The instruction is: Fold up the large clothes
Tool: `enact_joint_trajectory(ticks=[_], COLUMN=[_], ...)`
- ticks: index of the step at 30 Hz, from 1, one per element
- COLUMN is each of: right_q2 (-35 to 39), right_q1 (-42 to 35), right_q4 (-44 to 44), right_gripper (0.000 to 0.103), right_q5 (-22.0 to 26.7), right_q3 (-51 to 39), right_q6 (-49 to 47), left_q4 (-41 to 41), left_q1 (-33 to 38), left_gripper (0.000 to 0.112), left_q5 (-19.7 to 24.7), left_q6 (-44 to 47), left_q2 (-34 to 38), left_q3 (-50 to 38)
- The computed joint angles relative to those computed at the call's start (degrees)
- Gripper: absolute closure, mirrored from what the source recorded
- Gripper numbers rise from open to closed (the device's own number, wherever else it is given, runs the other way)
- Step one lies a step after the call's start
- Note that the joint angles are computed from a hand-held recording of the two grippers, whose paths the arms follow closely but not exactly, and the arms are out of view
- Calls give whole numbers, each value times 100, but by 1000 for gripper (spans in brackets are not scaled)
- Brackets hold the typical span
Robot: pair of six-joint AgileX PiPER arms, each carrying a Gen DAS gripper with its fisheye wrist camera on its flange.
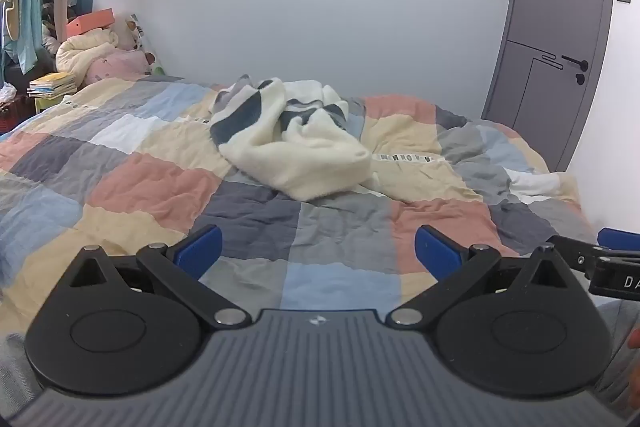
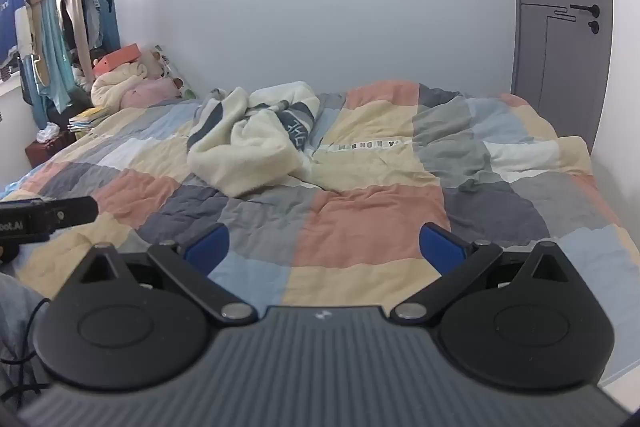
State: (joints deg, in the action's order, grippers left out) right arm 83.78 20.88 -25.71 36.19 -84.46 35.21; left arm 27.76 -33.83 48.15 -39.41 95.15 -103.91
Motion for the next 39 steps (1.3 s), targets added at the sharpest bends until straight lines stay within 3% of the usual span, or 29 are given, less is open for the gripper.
enact_joint_trajectory(ticks=[10, 14, 15, 23, 39], right_q2=[117, 87, 56, -66, -37], right_q1=[159, 115, -74, -195, -153], right_q4=[-201, -237, -25, 106, 95], right_gripper=[0, 0, 0, 0, 0], right_q5=[127, 221, 31, -57, -70], right_q3=[-107, -56, 84, 315, 313], right_q6=[200, 310, 131, 23, 17], left_q4=[736, 701, 700, 606, 489], left_q1=[-294, -291, -285, -228, -213], left_gripper=[9, 9, 9, 9, 9], left_q5=[290, 150, 154, -17, 66], left_q6=[-268, -280, -273, -334, -279], left_q2=[107, 105, 119, 28, 72], left_q3=[-140, -19, -27, 208, 80])
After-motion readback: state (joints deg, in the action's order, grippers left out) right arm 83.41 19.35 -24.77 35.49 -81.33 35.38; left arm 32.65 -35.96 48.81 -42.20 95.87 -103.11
